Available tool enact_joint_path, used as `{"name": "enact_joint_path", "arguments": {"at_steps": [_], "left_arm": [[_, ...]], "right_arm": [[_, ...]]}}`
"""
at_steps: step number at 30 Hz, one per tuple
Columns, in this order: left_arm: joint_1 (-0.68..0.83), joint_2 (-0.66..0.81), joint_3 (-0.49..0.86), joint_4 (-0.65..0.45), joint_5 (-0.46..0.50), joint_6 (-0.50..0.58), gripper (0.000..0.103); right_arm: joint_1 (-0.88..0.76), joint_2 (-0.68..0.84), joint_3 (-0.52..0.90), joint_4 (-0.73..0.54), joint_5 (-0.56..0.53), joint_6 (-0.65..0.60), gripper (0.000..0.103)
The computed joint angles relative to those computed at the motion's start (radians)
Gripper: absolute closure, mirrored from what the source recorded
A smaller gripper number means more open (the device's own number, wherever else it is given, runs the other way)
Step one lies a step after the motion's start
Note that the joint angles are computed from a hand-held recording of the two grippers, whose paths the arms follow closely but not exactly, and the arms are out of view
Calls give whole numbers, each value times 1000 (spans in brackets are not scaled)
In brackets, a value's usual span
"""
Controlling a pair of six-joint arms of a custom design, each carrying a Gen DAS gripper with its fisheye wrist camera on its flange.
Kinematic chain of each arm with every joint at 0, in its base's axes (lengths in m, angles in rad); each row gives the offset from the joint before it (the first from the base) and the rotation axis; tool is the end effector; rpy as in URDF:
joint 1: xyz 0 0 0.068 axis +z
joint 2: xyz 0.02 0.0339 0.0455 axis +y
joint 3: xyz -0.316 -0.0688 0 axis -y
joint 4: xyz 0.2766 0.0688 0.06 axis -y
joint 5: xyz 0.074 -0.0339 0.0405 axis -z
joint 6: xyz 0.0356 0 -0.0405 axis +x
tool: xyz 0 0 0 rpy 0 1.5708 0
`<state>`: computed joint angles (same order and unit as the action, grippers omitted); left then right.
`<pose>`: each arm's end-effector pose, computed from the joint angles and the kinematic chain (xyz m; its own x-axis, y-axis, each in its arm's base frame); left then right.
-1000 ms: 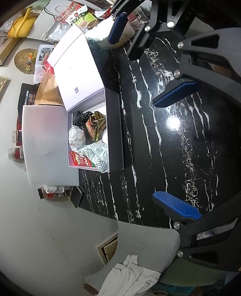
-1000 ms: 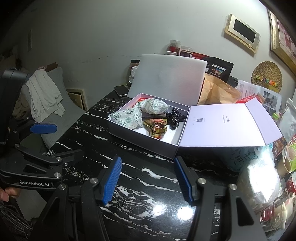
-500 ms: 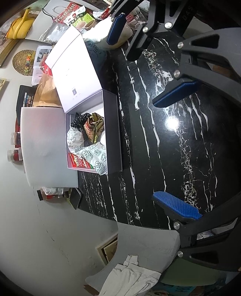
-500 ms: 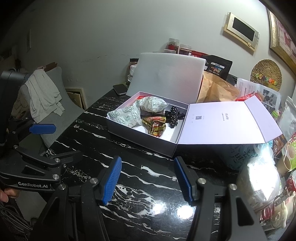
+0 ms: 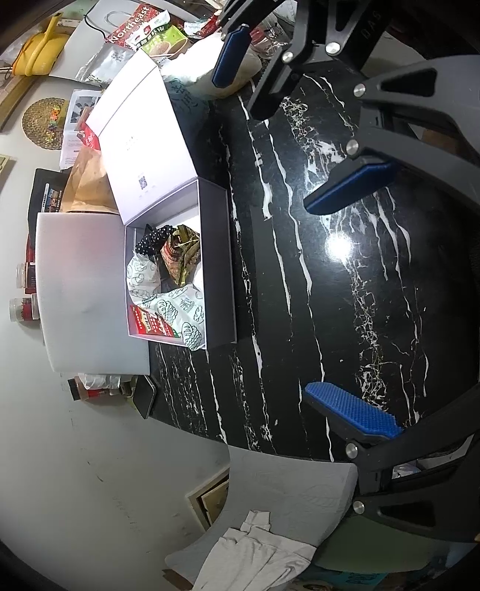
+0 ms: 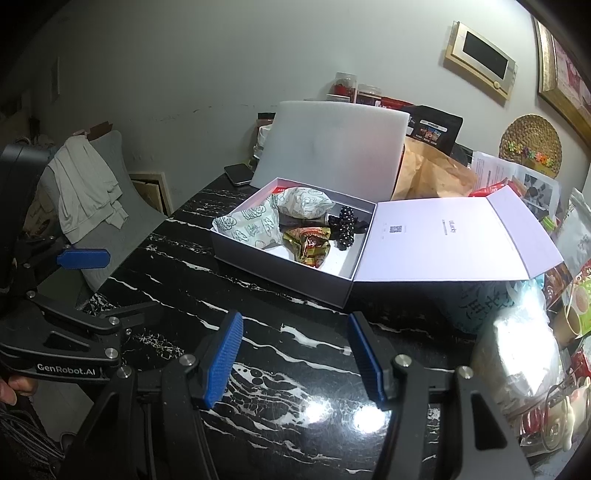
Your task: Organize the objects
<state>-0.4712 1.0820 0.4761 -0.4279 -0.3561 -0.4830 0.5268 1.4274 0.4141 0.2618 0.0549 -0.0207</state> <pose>0.1732 -0.0743 0.1920 -0.8018 -0.0800 -0.5922 -0.1195 0.9924 0.0277 0.2189 0.1251 0.1485 -0.5804 -0.3615 -0.7297 -0.4795 0.8760 -0.0526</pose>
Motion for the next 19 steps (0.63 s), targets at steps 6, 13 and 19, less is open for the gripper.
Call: {"name": "enact_joint_path", "arguments": {"at_steps": [6, 13, 19], "left_arm": [[-8, 7, -9, 12, 3, -9, 11], [-20, 10, -18, 18, 6, -25, 11], [-34, 6, -22, 17, 2, -40, 11]], "right_arm": [[1, 2, -10, 5, 1, 6, 44], [4, 0, -18, 1, 4, 11, 44], [1, -3, -24, -2, 0, 12, 44]]}}
